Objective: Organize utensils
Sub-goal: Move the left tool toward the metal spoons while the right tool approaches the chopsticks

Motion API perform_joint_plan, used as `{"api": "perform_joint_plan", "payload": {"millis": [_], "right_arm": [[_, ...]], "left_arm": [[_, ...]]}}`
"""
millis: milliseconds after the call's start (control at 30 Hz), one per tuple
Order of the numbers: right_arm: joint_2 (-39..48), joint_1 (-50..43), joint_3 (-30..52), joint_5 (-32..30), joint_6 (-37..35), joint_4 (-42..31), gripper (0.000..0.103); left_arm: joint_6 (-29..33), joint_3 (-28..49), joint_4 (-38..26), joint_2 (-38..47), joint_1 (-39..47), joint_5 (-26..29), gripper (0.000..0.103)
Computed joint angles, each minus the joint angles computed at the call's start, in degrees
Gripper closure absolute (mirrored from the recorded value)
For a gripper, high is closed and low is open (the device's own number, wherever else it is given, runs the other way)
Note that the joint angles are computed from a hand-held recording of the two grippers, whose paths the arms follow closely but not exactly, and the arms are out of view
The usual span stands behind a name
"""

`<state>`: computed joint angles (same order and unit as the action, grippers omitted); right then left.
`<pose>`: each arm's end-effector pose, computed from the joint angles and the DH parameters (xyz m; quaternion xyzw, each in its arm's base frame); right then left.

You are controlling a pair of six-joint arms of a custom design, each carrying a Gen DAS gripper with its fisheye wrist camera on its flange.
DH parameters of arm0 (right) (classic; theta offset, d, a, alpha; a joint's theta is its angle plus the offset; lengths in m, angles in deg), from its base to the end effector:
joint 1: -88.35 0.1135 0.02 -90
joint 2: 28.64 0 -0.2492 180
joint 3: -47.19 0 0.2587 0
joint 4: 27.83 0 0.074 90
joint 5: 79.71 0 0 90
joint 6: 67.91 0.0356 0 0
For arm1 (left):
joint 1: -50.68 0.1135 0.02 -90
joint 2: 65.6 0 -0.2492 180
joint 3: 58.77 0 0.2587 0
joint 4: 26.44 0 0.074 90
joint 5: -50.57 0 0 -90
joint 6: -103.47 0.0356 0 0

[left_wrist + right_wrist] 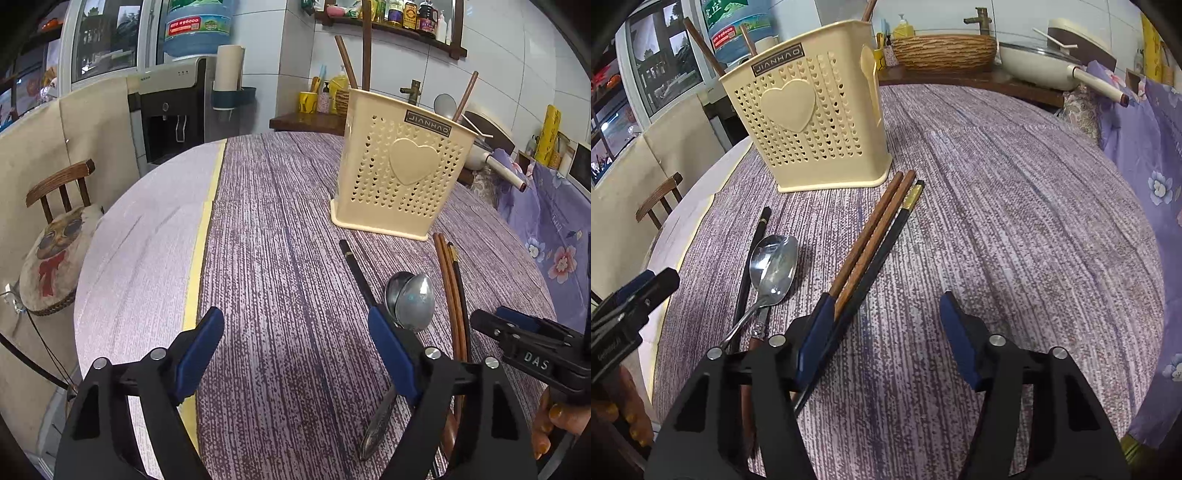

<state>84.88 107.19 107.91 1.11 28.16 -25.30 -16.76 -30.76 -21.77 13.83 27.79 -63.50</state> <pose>0.3253 0.1170 0.0520 -0.1313 0.9286 0.1465 0.3145 0.1978 -0.0678 0.0787 -0.1349 0.9024 0.0122 0.4091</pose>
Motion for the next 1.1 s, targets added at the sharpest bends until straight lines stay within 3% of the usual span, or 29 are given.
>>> {"api": "perform_joint_plan", "payload": {"millis": [200,367,400,467,533,700,933,1033,1100], "right_arm": [[1.19,1.57,2.02,3.32,0.18,-1.67,0.058],[1.45,1.27,3.36,3.61,-1.26,-3.53,0.06],[1.58,1.39,3.85,5.71,-1.7,-4.42,0.068],[1.55,0.29,3.98,4.36,-1.86,-4.68,0.072],[1.3,-1.31,4.21,0.66,-0.65,-5.58,0.072],[0.42,-1.7,3.24,-1.39,0.0,-4.65,0.072],[0.48,-1.43,2.45,-1.65,0.2,-3.62,0.072],[1.05,-1.29,2.71,-1.52,0.32,-3.39,0.072],[1.25,-1.19,2.71,-1.39,0.14,-3.19,0.072]], "left_arm": [[-0.6,0.37,-0.32,1.14,-1.34,0.61,0.029],[-1.2,-0.02,-0.94,1.56,-3.24,2.06,0.034],[-1.23,-0.03,-0.79,1.99,-3.65,2.53,0.034],[-1.43,-0.12,-0.17,3.23,-4.93,3.24,0.035],[-1.42,0.17,0.13,4.45,-5.88,3.83,0.035],[-0.26,2.51,-1.31,7.55,-8.1,3.46,0.039],[0.88,5.79,-5.38,10.65,-11.7,-0.33,0.059],[1.06,6.35,-6.16,10.76,-12.43,-0.13,0.06],[1.42,6.68,-5.37,11.39,-12.3,0.03,0.066]]}}
